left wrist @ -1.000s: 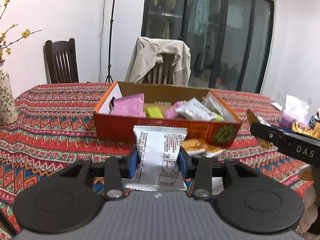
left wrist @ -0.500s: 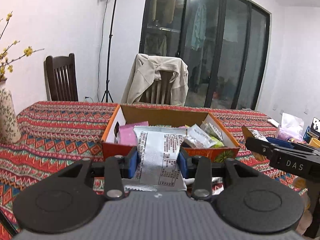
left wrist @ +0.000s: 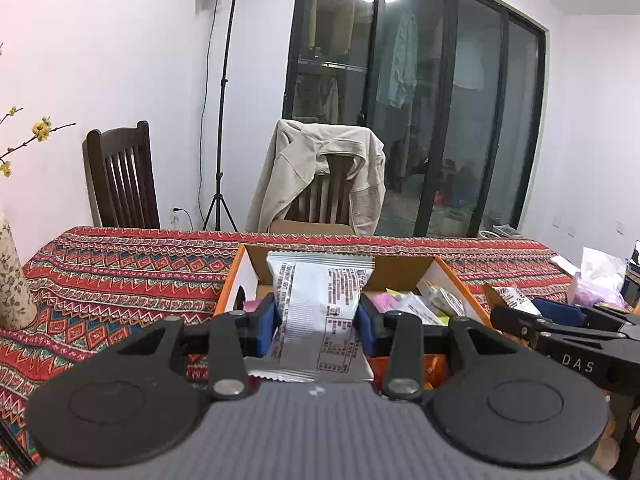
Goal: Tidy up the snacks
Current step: 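Carry both white packets over the box and lower them inside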
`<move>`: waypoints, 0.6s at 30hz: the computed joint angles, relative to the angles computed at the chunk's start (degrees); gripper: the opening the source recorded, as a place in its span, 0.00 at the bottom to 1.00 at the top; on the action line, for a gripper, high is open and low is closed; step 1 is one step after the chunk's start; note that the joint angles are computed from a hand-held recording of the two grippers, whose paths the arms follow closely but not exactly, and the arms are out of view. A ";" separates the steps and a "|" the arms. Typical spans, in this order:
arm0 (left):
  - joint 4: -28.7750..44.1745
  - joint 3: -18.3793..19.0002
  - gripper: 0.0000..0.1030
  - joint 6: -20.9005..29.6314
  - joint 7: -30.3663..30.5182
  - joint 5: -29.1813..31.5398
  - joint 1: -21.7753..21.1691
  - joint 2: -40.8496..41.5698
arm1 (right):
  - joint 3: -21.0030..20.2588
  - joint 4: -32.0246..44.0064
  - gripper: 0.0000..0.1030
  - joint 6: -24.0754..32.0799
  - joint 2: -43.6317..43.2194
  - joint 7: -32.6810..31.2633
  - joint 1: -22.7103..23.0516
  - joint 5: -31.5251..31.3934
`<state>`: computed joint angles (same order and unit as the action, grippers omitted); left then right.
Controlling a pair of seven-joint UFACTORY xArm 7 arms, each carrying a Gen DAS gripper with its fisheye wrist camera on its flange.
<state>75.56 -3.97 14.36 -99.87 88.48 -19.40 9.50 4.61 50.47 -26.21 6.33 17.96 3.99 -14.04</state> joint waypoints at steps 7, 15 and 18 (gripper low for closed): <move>7.09 2.33 0.40 -0.91 7.60 -8.16 -0.22 6.00 | 1.22 9.35 0.58 4.75 5.80 -0.66 -0.54 -0.30; 15.18 6.76 0.40 -1.71 13.75 -17.95 -2.26 13.22 | 1.83 18.79 0.58 9.09 12.38 -5.46 0.70 4.29; 18.31 7.94 0.40 -1.80 16.19 -22.28 -2.53 16.03 | 0.74 21.62 0.58 9.59 14.67 -7.34 2.24 6.69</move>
